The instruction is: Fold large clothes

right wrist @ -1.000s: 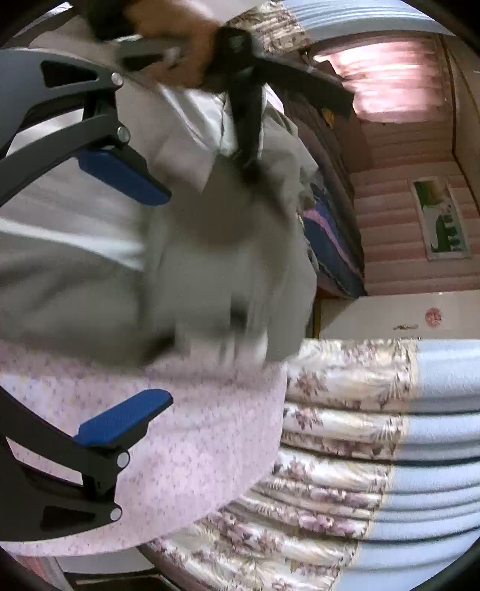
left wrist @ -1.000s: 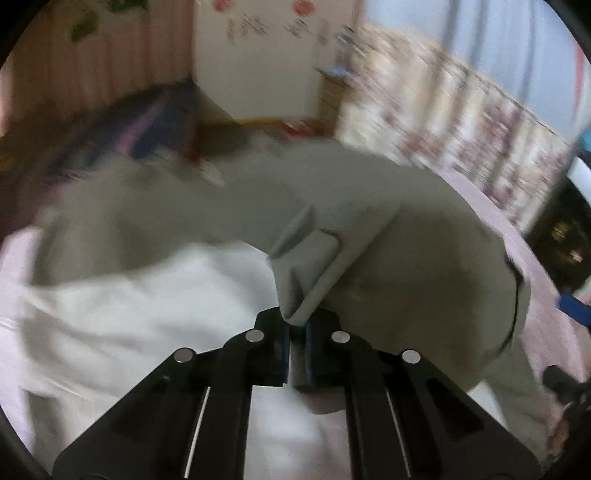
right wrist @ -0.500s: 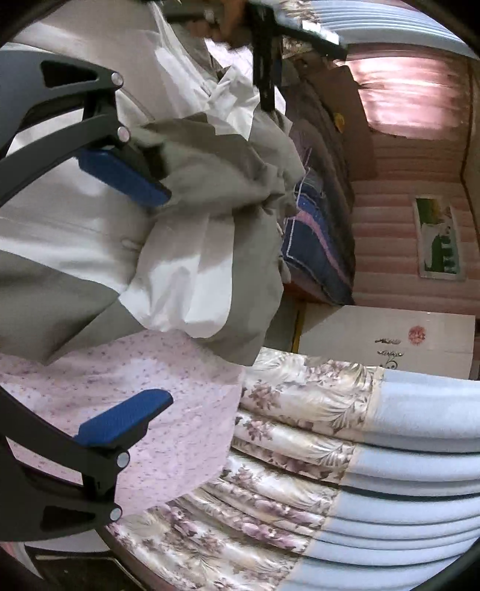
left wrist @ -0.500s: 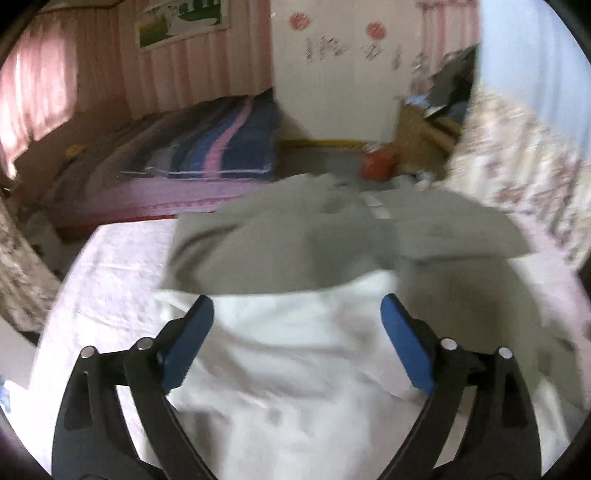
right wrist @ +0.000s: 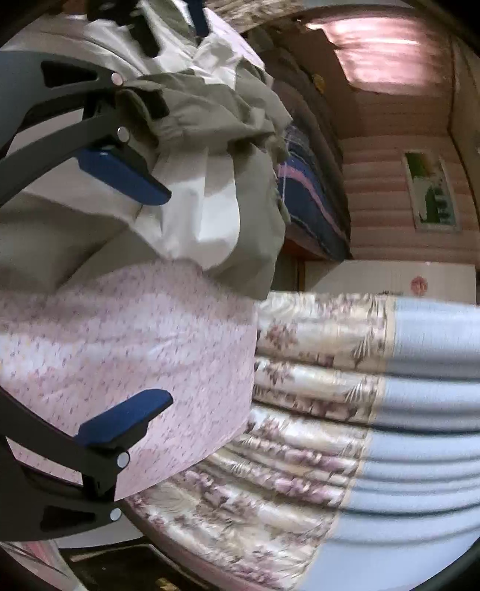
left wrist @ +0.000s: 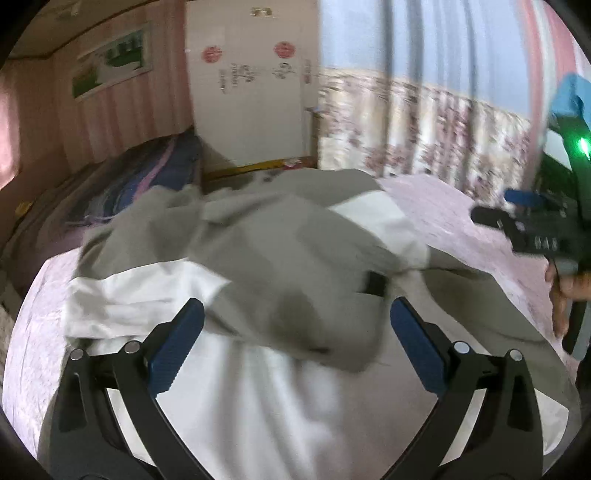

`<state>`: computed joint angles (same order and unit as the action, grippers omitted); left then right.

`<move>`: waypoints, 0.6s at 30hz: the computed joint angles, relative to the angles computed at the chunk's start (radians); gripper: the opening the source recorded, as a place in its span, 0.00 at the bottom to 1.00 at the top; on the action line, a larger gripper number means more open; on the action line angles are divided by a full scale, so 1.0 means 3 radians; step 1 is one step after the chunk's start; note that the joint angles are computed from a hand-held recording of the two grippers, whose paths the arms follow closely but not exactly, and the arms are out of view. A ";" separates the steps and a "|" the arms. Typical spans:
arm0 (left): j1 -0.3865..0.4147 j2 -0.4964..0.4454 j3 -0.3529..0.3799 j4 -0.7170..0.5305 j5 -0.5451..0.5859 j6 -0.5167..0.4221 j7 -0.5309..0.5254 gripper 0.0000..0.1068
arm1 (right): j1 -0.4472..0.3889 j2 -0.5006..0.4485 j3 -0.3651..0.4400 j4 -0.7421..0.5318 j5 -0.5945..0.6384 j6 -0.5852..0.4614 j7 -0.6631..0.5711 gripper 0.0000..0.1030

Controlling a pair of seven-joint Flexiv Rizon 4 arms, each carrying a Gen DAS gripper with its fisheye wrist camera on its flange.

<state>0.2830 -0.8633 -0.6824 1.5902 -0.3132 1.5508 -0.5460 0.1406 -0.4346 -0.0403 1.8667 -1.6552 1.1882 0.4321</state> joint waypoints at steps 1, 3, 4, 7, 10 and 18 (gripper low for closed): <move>-0.0044 0.0009 0.0036 -0.0006 0.0017 -0.0032 0.0005 0.94 | -0.0022 0.0013 -0.0003 0.0013 -0.0017 0.0031 0.0032 0.97; -0.0152 0.0009 0.0125 -0.0059 0.0016 -0.0143 0.0022 0.94 | -0.0037 0.0018 -0.0001 0.0015 -0.0023 0.0048 0.0042 0.97; -0.0257 0.0000 0.0230 -0.0113 0.0015 -0.0166 0.0022 0.94 | -0.0040 0.0017 0.0001 0.0013 -0.0028 0.0053 0.0034 0.97; -0.0542 -0.0045 0.0554 -0.0311 -0.0016 -0.0260 -0.0019 0.92 | -0.0023 0.0002 0.0008 0.0000 0.0017 0.0050 -0.0039 0.97; -0.0771 -0.0120 0.0902 -0.0635 -0.0126 -0.0645 -0.0151 0.63 | -0.0010 -0.0028 0.0003 -0.0021 0.0051 0.0076 -0.0065 0.97; -0.0634 -0.0134 0.0851 -0.0829 -0.0498 -0.0766 0.0007 0.35 | 0.0020 -0.0223 -0.0066 -0.0279 0.0250 0.0242 -0.0213 0.97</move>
